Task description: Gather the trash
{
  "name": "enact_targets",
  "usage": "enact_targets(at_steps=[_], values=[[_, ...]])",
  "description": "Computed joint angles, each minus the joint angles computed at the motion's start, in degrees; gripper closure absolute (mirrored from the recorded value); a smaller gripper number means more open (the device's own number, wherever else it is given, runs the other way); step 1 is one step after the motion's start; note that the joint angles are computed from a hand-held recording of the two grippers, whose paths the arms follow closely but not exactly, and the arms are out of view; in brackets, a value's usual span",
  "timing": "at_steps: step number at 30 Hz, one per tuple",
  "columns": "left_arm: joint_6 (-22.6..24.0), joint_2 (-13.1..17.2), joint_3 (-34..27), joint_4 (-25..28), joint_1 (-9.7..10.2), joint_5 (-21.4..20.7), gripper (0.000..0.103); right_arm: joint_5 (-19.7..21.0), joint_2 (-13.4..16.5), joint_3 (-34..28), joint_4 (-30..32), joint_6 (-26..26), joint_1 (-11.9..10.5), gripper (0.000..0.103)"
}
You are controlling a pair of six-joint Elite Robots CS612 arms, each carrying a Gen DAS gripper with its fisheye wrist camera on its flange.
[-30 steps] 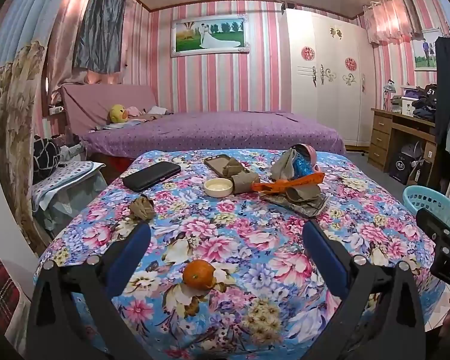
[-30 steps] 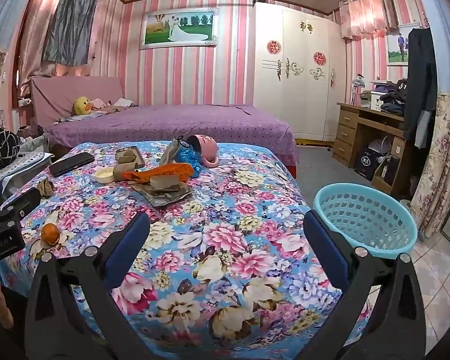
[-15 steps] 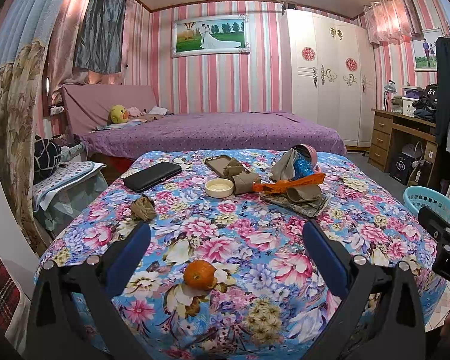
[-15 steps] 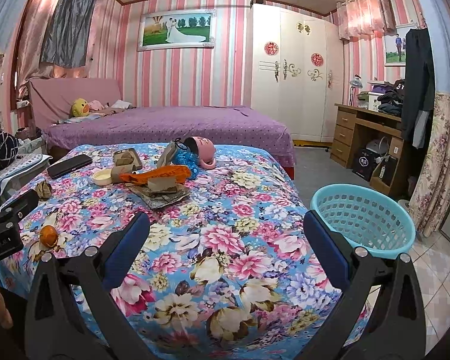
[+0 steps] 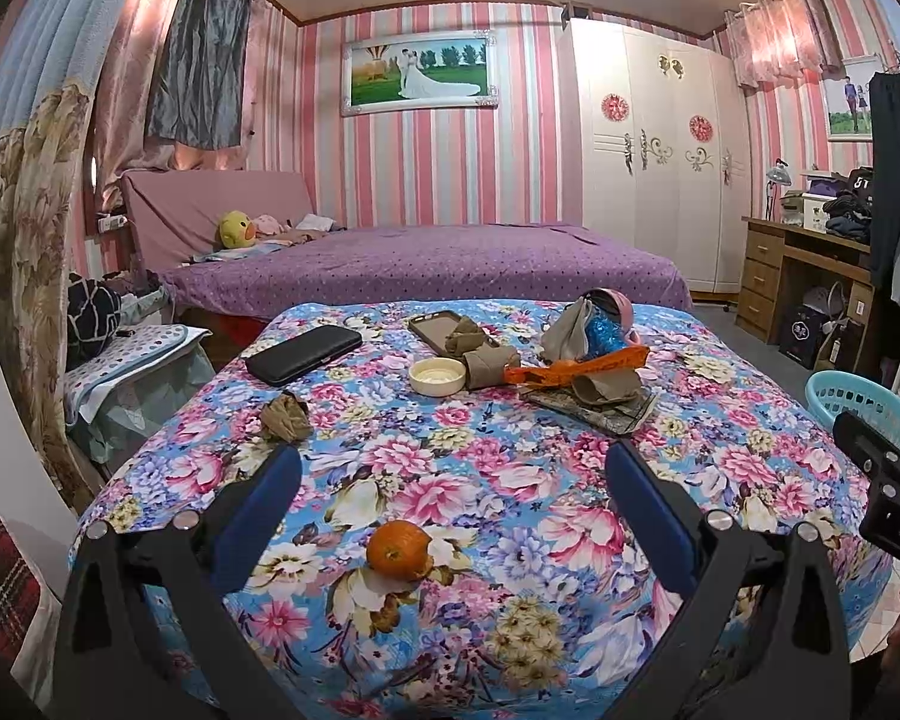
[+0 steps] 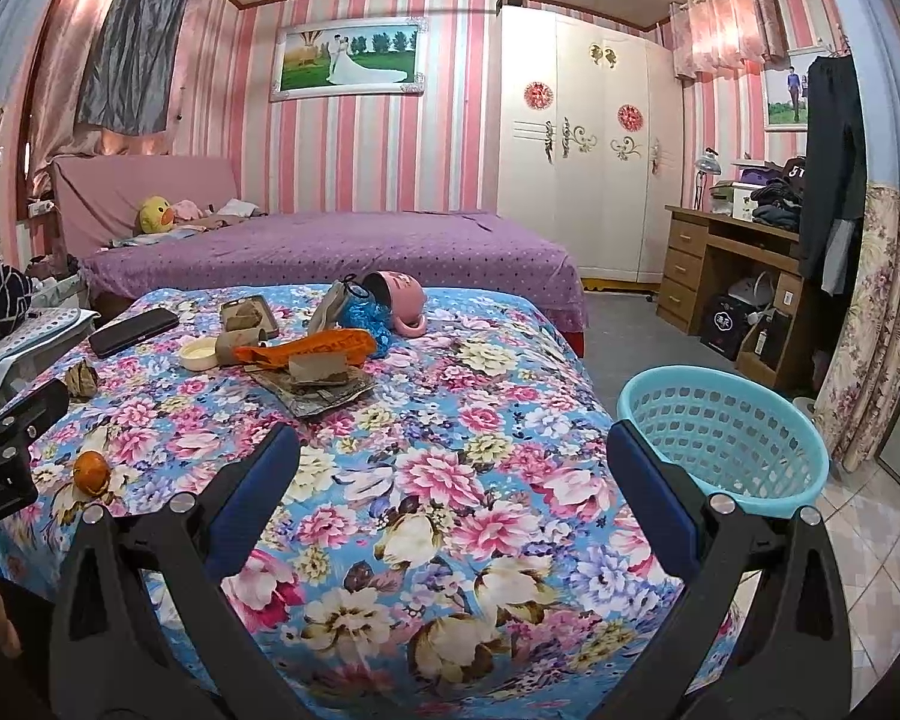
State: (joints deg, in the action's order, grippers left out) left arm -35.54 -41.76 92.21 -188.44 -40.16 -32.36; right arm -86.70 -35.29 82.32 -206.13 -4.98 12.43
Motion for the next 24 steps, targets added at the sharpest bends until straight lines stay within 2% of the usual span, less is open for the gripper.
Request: enact_targets(at_steps=[24], values=[[-0.4,-0.5,0.4,0.4,-0.14,-0.1,0.004,-0.2,0.0,0.0,0.2,0.0,0.0,0.004]])
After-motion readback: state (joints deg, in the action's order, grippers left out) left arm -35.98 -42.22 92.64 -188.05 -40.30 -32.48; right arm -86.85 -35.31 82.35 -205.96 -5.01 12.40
